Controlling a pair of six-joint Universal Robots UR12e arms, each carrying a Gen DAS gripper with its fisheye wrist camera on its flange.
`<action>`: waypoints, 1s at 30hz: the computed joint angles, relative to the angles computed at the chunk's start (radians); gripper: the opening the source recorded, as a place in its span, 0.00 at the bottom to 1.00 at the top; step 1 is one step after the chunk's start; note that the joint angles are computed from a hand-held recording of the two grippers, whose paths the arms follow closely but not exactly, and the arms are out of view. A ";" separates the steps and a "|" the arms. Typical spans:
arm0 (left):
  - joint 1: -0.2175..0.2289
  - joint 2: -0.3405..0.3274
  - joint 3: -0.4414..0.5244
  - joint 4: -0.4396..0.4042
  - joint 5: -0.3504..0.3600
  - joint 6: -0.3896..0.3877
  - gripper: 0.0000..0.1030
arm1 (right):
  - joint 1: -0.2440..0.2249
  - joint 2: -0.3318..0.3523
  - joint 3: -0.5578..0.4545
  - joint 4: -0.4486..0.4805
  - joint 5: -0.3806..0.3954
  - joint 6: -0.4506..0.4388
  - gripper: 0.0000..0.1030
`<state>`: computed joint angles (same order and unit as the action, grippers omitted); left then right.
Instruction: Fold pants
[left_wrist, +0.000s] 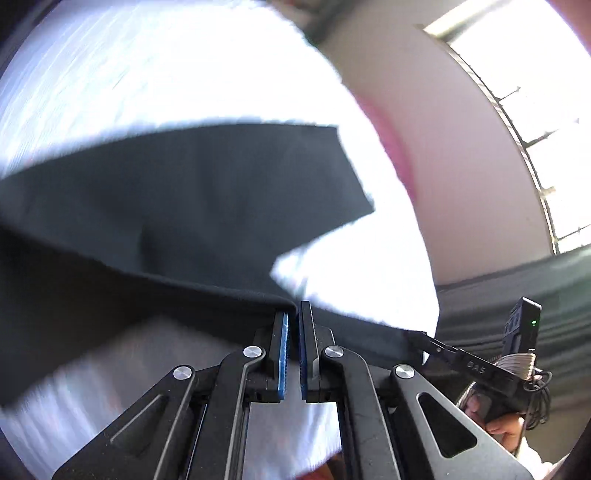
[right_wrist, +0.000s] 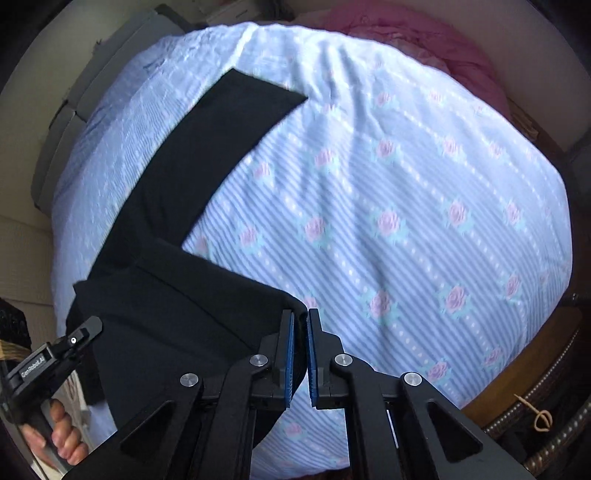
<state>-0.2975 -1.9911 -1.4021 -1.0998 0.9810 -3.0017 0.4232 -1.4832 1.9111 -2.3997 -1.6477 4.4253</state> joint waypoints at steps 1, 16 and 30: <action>-0.007 -0.027 0.044 -0.003 -0.004 0.015 0.06 | -0.021 -0.006 -0.007 0.002 -0.008 -0.011 0.07; -0.105 -0.472 0.711 -0.285 0.260 0.108 0.07 | -0.175 0.074 -0.122 0.041 -0.182 -0.096 0.23; -0.118 -0.527 0.830 -0.248 0.331 0.164 0.74 | -0.211 0.182 -0.085 -0.151 0.055 -0.056 0.42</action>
